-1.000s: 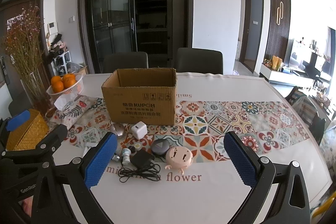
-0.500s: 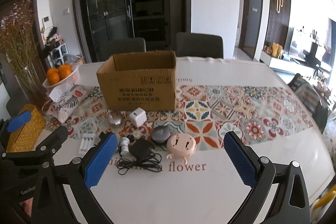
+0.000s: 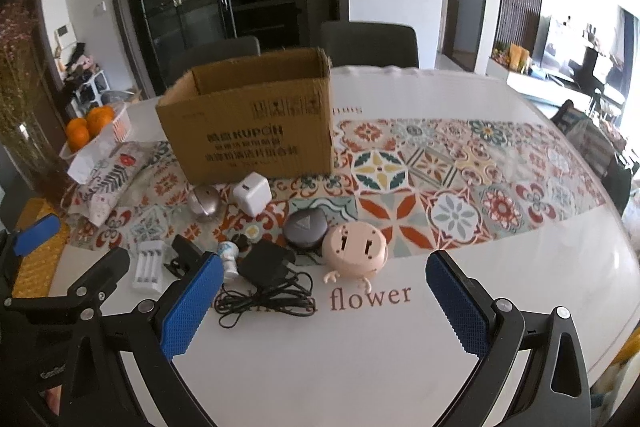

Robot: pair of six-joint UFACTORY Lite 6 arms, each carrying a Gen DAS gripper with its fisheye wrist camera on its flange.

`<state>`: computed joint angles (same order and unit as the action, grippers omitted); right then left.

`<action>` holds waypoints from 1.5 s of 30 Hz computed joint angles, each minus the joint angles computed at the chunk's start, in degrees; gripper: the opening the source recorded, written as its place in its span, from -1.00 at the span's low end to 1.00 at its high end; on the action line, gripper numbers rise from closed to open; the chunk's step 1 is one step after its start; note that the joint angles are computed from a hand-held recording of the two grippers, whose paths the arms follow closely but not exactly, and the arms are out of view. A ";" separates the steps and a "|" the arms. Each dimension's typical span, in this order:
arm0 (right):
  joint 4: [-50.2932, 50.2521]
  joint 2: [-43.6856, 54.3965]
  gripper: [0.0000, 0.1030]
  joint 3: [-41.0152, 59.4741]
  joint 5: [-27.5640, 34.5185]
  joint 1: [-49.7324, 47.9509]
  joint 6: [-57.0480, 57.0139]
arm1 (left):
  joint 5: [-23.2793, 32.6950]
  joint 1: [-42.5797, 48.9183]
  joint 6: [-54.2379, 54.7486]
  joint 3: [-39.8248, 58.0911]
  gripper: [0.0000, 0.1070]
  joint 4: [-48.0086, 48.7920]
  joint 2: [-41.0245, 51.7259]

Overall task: Organize rigid objects
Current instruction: 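Move the right tool down toward the pink round toy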

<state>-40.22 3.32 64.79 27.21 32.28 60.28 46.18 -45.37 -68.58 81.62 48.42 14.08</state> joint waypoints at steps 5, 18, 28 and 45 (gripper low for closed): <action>-2.45 3.46 0.99 1.25 0.46 0.32 3.89 | -4.68 2.93 3.81 -1.67 0.93 -2.53 0.87; -8.88 13.54 0.99 6.16 -0.06 0.64 14.18 | -14.48 9.46 13.56 -1.74 0.92 -7.77 7.31; -12.28 19.57 0.99 9.15 -0.17 -0.31 17.35 | -18.57 11.93 22.57 1.11 0.88 -12.06 13.60; -14.45 27.72 0.99 15.20 0.26 -1.84 19.45 | -17.75 15.22 36.72 9.35 0.81 -22.38 21.97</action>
